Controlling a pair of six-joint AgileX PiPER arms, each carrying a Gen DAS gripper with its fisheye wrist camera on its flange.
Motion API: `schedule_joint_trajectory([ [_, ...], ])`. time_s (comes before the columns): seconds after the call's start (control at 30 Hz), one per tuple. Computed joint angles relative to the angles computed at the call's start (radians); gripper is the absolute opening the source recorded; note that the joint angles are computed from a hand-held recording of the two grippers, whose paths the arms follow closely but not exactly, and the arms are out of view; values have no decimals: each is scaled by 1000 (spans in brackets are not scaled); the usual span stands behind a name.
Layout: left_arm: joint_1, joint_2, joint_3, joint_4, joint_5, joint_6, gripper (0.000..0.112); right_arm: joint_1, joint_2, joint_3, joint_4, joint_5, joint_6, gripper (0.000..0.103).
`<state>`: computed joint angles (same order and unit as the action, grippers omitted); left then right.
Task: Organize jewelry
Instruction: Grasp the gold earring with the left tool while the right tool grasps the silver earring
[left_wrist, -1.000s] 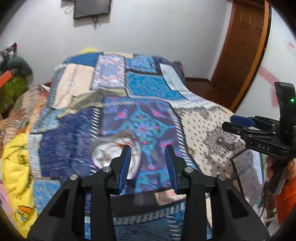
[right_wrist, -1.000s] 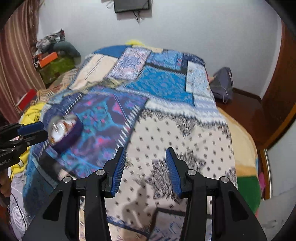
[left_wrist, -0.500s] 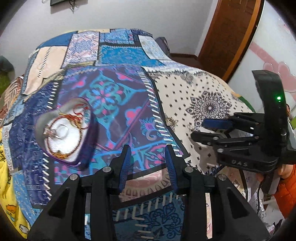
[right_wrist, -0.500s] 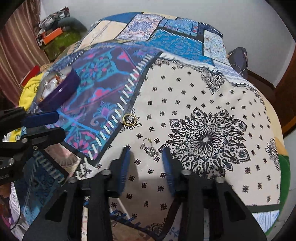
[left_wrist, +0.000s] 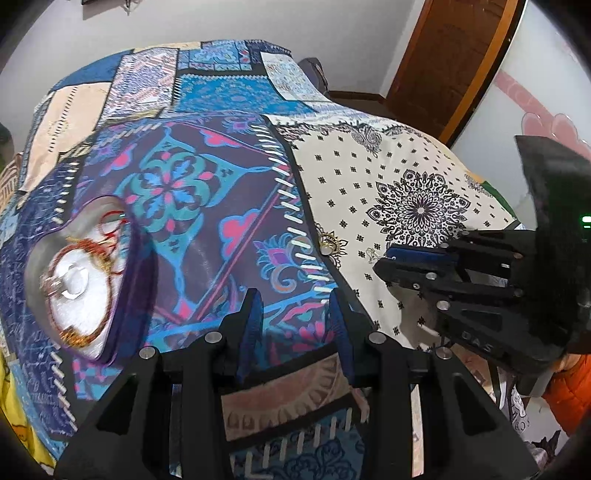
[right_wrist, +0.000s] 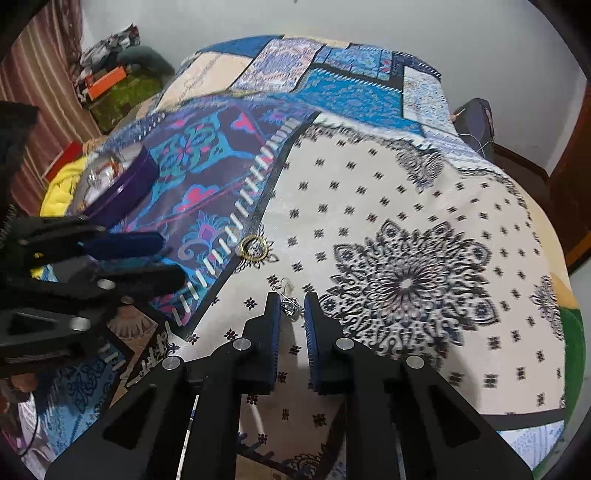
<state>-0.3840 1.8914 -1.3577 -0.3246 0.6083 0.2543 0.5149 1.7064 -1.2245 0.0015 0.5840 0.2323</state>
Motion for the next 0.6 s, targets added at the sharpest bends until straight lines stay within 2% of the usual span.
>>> schedule_joint_trajectory([
  [0.43, -65, 161, -209, 70, 61, -54, 37, -63, -76, 36, 14, -33, 0, 12],
  [0.6, -80, 192, -244, 81, 56, -60, 31, -74, -77, 40, 29, -38, -11, 12],
])
